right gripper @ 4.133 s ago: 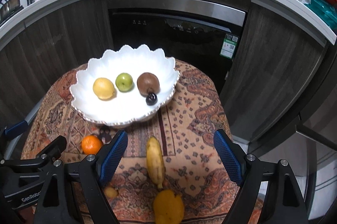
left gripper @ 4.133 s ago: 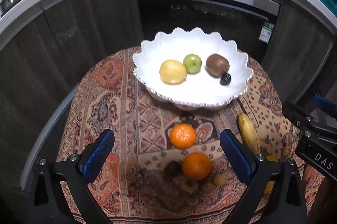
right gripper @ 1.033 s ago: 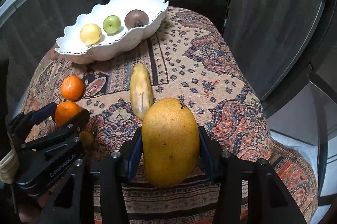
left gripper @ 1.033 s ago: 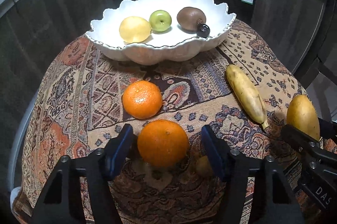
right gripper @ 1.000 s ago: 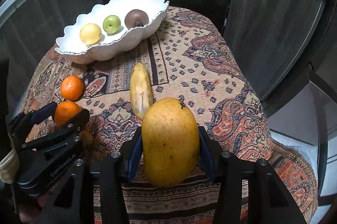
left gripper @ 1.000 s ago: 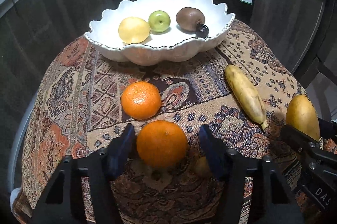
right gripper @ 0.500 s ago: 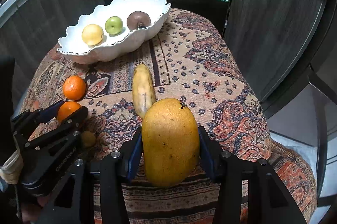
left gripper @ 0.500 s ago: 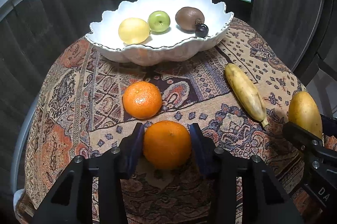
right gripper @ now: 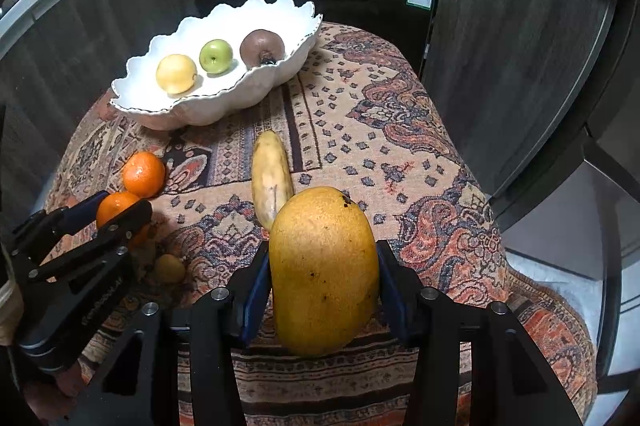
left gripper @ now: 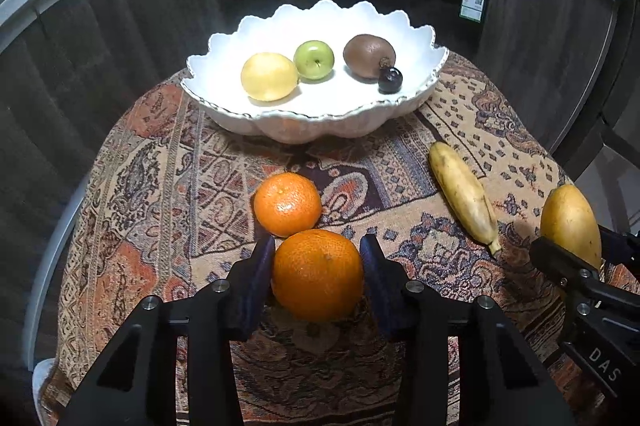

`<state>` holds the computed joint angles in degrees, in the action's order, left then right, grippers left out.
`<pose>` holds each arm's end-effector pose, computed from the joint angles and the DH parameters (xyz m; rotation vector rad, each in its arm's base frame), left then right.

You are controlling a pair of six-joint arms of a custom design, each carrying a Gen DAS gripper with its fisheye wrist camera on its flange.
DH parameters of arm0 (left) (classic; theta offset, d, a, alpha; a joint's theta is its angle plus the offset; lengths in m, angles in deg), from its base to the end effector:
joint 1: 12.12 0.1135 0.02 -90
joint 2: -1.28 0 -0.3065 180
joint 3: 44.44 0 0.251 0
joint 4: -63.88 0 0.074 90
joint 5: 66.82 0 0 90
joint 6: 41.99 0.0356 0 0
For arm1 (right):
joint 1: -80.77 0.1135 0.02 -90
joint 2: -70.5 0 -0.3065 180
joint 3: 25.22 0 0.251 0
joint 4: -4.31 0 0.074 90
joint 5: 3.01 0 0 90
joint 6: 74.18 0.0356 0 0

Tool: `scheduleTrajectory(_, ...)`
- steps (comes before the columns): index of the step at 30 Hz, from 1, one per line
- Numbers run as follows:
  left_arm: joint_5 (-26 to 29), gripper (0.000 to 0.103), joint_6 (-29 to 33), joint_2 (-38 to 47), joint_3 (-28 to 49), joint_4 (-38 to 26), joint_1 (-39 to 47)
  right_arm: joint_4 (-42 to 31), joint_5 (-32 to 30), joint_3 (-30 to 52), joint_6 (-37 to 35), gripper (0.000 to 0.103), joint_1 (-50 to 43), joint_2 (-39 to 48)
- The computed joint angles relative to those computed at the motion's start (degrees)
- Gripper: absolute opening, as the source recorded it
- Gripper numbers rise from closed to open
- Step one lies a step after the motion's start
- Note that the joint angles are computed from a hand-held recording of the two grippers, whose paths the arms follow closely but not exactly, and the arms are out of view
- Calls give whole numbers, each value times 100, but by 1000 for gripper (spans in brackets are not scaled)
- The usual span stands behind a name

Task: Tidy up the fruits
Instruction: 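Carry mango and orange over the white bowl and open both tools to release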

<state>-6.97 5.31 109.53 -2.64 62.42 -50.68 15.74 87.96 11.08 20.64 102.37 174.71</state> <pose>0.2111 -0.1454 0.0774 -0.2223 2.5010 0.1939 0.2328 0.0915 0.0867 -0.3676 2.5374 0.1553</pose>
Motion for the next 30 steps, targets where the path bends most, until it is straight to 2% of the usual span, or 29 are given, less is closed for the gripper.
scheduleTrajectory(14, 37, 43, 336, -817, -120, -235, 438, -509, 142, 525, 12, 50, 186, -309)
scheduleTrajectory(22, 128, 43, 966, -1365, 20, -349, 1076, -960, 215, 1186, 46, 50, 473, -467)
scheduleTrajectory(30, 432, 43, 1728, -1524, 421, -342, 1869, -1319, 253, 2086, 80, 50, 627, -182)
